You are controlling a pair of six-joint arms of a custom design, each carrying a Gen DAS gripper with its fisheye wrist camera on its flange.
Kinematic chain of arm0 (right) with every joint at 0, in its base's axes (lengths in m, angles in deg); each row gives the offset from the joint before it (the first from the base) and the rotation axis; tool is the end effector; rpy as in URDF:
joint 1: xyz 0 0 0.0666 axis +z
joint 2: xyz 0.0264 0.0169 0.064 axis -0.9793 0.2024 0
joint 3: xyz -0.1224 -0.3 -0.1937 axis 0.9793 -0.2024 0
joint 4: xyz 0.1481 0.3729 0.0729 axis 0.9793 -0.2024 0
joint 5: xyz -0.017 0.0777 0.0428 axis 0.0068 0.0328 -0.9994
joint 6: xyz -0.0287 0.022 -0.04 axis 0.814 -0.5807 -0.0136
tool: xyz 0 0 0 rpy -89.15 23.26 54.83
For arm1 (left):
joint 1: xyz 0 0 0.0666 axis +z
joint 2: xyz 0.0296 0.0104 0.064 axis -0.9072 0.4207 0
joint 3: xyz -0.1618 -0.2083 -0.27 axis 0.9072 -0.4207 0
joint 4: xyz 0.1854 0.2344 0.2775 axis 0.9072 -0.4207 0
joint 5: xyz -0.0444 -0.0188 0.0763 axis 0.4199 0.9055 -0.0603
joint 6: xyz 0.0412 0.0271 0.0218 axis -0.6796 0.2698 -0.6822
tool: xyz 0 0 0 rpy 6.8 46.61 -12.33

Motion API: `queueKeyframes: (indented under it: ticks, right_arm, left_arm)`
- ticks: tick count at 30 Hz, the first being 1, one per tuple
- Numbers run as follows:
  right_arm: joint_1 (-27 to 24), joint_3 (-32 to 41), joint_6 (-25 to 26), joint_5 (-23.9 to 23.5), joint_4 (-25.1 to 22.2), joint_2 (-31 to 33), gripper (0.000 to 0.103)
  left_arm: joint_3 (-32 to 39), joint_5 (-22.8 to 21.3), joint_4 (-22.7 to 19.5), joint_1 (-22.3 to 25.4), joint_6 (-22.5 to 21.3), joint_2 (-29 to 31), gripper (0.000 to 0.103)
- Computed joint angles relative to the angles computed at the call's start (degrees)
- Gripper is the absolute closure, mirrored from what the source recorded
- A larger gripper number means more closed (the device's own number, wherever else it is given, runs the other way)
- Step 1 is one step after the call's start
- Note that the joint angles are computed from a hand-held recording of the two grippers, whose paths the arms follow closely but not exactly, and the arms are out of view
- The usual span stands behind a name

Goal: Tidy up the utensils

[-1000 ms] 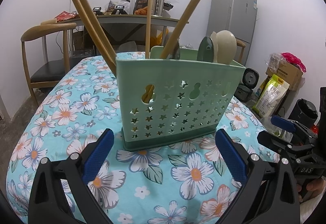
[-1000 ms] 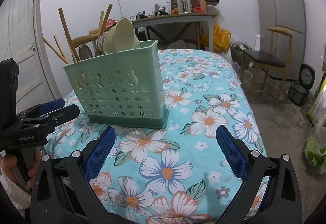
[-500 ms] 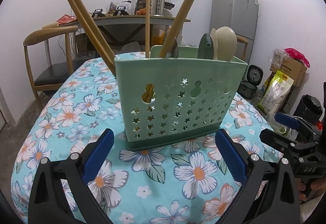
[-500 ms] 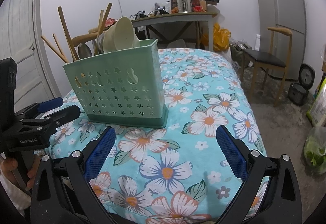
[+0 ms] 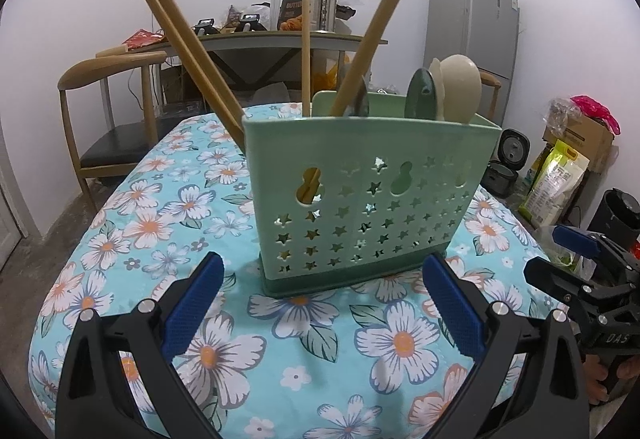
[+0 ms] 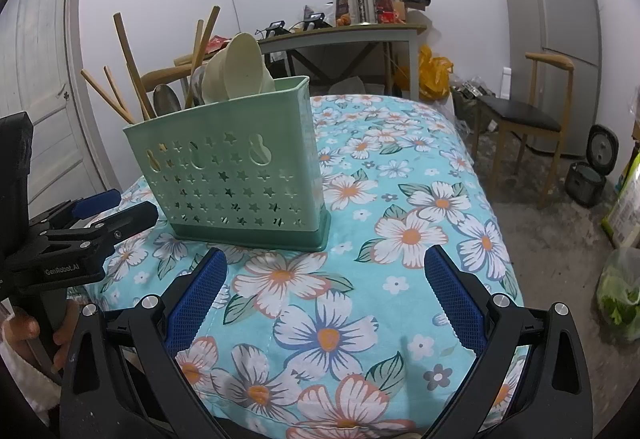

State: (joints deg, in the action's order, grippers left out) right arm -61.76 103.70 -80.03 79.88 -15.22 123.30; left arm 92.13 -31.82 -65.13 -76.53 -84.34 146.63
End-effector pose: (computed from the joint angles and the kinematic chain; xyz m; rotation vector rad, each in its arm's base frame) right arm 0.5036 0.1405 0.3802 0.1109 2.1245 0.0689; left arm 0.5601 -0.1230 0.3626 0.4655 2.0943 -0.3428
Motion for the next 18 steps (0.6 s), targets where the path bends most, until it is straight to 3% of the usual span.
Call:
queueKeyframes:
  ticks: [11,18]
  right_arm:
    - [-0.1,0.0,0.1,-0.1,0.0,0.0,0.008]
    - [-0.1,0.0,0.0,-0.2,-0.1,0.0,0.008]
  left_arm:
    - [-1.2,-1.8,1.1,-1.4,-2.8,-0.8,0.006]
    - [-1.4,-0.8,1.7,-1.3,-2.2,-0.9,0.006]
